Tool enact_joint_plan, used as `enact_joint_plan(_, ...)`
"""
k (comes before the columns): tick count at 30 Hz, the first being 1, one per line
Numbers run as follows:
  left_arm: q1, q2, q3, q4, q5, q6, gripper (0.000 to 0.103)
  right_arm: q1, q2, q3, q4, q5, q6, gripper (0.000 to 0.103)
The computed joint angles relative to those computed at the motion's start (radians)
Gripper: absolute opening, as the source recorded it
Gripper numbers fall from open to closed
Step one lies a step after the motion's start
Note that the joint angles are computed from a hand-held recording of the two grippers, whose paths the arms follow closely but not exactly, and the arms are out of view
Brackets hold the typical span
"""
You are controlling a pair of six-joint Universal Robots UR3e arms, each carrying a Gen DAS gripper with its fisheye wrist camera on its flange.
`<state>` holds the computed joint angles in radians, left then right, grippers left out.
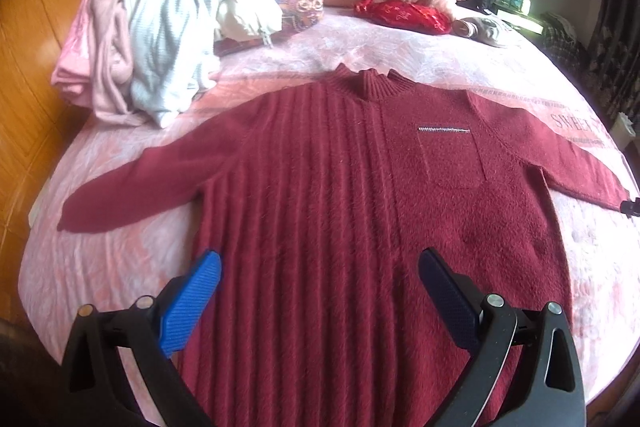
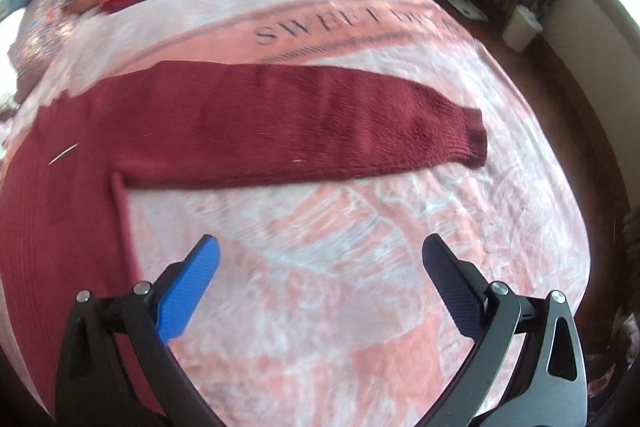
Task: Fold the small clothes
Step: 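Grasp the red sweater's sleeve cuff with the right gripper and lift it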
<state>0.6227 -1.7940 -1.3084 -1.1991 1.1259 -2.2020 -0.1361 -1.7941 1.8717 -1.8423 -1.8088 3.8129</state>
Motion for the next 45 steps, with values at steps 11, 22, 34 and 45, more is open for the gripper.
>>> enact_joint_plan(11,-0.199,-0.226,0.114,0.14,0.104,-0.227,0.099,-0.466,-0.1,0.325,-0.277,0.228,-0.298,0.1)
enact_joint_plan(22,-0.263,-0.287,0.129,0.231,0.151,-0.288,0.099,-0.649,-0.121,0.386,-0.383,0.331,-0.396,0.07)
enact_joint_plan(34,-0.264,-0.374,0.236,0.224,0.177,-0.317,0.099,-0.504,-0.149,0.308,-0.487,0.364,-0.303,0.01)
enact_joint_plan(45,-0.209,-0.438,0.37,0.155,0.165,-0.289,0.099,0.114,0.405,-0.425,-0.412,0.122,-0.175,0.009)
